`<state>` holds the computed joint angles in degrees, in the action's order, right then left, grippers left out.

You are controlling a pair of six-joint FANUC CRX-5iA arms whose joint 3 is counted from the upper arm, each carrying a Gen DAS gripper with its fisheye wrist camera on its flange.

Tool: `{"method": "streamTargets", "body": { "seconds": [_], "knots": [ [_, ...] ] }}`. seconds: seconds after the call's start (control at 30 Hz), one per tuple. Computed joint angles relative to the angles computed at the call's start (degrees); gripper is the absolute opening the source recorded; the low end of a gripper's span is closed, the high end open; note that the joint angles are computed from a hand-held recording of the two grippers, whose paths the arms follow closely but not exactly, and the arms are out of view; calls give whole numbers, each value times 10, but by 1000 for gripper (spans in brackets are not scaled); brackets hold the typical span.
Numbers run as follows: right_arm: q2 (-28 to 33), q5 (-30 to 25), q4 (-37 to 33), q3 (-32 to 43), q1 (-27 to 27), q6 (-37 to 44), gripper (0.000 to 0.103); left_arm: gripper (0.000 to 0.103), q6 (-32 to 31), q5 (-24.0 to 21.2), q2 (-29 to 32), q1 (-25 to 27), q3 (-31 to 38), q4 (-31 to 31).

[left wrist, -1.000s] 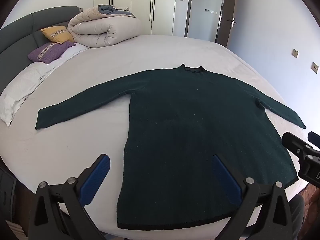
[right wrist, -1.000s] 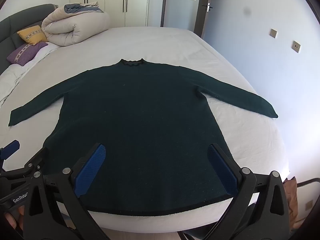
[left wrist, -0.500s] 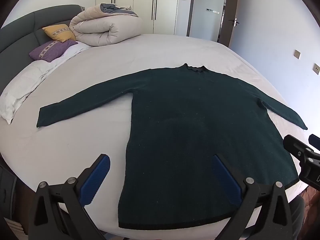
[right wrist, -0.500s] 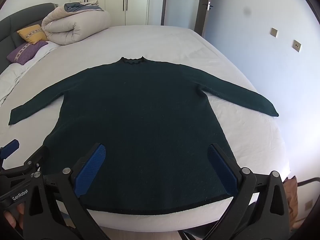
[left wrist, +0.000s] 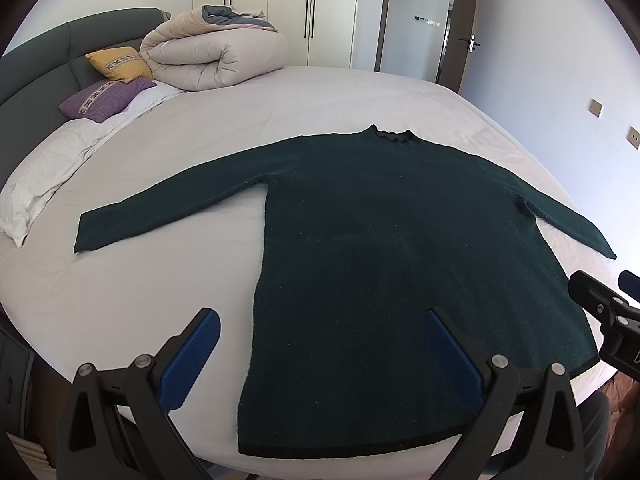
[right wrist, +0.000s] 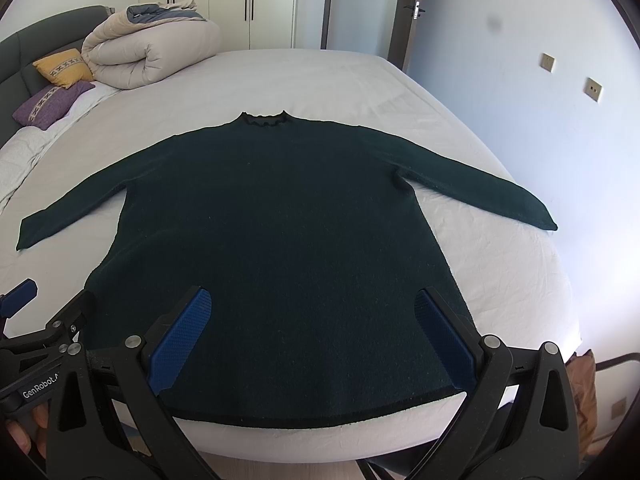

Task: Fold small clothes

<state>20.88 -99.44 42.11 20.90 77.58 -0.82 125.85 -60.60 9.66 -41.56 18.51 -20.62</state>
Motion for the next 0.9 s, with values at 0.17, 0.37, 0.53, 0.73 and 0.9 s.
{"method": "streamTargets", "body": {
  "seconds": [0.17,0.37,0.53,0.73,0.9],
  "knots": [
    [1,0,-1,0,1,-2,103,103,1,2,-4,2,-5,-1],
    [1,-2,-2,2,1,-1,103,103,1,-1,-3,1,-3,-2],
    [1,-2,-2,1,1,-1,103,103,3,0,-4,1,-5,-3],
    [2,-4,-2,1,1,-2,103,103,5,-2,-4,1,-5,-5],
    [3,-4,-3,1,2,-3,103,103,5,-3,-5,1,-6,-5]
  ]
}}
